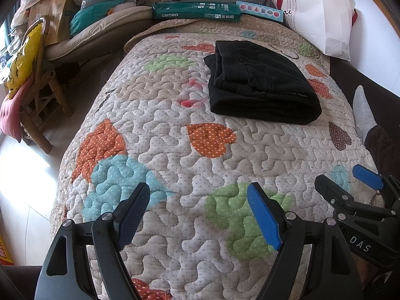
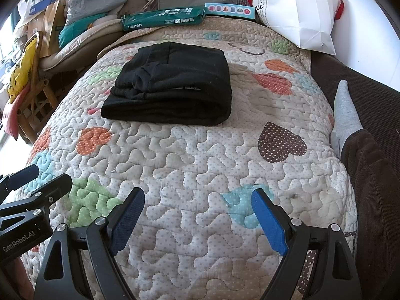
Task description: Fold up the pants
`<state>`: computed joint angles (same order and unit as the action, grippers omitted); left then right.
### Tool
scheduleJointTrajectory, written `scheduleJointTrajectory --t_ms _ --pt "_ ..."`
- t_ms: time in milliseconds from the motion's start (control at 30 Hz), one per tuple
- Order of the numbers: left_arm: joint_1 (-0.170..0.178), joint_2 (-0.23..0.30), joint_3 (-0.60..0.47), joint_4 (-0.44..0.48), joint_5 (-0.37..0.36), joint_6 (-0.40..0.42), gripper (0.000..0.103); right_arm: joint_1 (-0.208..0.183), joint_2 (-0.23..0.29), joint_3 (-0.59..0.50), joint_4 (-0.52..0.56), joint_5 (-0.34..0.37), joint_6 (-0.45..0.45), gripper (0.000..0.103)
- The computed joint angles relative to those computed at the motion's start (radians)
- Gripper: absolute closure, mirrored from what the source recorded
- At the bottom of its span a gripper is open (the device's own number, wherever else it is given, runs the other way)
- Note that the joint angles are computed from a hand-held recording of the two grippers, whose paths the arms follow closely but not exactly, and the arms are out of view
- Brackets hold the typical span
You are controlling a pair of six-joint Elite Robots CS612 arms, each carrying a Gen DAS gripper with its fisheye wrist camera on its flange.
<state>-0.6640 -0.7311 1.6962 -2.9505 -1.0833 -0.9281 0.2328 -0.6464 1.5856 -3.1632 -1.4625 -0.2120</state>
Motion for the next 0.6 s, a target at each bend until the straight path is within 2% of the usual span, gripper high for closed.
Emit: scheduleJointTrajectory --t_ms 600 --pt "0.000 0.002 -0.001 0.001 -0.002 -0.005 0.023 0.002 0.002 -0.002 -0.003 -0.031 -0.025 0.012"
